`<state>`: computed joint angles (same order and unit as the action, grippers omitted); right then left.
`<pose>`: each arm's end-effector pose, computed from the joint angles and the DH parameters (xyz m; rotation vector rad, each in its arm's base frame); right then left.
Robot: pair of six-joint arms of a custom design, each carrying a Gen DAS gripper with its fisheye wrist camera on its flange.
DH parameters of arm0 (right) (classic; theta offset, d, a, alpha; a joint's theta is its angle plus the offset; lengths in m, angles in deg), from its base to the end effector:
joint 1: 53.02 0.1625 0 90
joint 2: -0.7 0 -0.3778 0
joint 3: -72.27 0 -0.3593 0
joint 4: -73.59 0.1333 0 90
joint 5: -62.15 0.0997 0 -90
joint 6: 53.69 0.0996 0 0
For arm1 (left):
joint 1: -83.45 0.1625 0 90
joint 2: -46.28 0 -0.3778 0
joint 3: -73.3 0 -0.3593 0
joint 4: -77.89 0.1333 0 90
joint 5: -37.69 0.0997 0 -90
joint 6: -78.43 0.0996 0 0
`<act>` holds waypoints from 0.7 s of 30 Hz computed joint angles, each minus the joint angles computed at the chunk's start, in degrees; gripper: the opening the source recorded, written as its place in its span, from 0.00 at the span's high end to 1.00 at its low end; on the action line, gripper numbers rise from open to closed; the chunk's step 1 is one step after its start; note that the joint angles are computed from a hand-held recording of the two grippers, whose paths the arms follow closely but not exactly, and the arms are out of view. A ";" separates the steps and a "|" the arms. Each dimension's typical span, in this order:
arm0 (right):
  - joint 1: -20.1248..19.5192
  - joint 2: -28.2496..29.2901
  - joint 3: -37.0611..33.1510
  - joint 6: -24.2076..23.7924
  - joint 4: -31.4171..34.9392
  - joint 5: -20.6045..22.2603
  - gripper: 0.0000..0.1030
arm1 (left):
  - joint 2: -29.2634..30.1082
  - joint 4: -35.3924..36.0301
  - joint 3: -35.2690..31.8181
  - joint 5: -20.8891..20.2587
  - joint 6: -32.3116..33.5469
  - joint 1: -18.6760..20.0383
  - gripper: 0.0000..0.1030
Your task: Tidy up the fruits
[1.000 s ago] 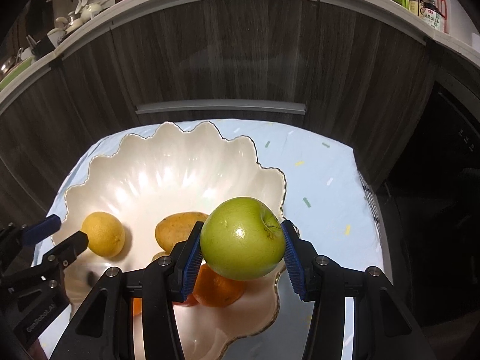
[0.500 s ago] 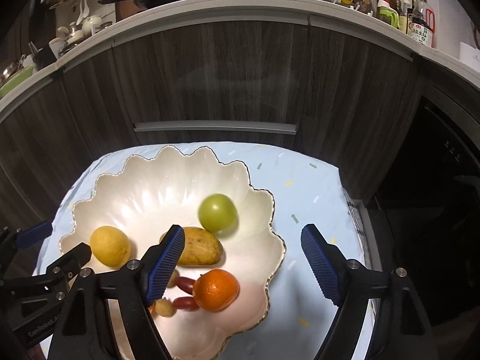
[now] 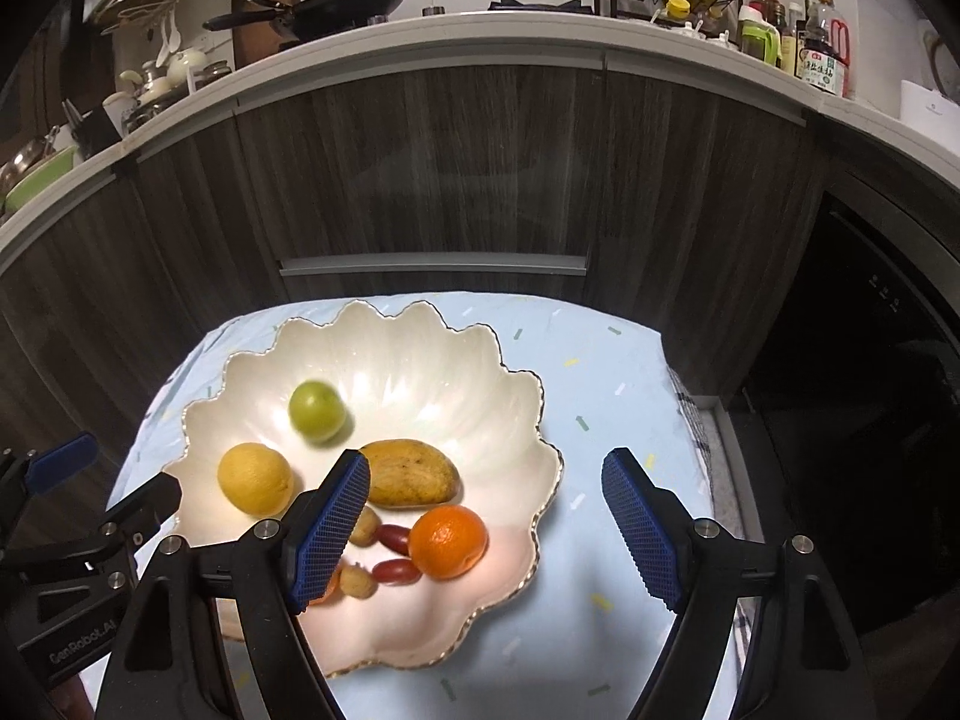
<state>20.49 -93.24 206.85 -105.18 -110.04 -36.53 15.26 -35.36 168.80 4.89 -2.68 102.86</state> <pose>0.0040 -0.4030 0.3257 0.6254 -2.2807 0.8764 -0.4164 -0.3768 -0.0733 0.2330 2.1001 -0.9040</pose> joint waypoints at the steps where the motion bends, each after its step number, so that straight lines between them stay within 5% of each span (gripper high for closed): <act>1: -0.03 -0.56 0.29 -0.02 0.15 0.16 0.22 | -0.20 0.36 0.12 -0.03 -0.38 -0.33 0.23; 21: -2.63 -13.94 6.76 -1.27 6.64 3.58 0.22 | -2.79 7.64 1.94 -1.59 -8.41 -6.21 0.23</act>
<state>17.87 -107.19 213.61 -106.46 -103.40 -32.94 12.46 -27.73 170.74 3.29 -11.09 96.66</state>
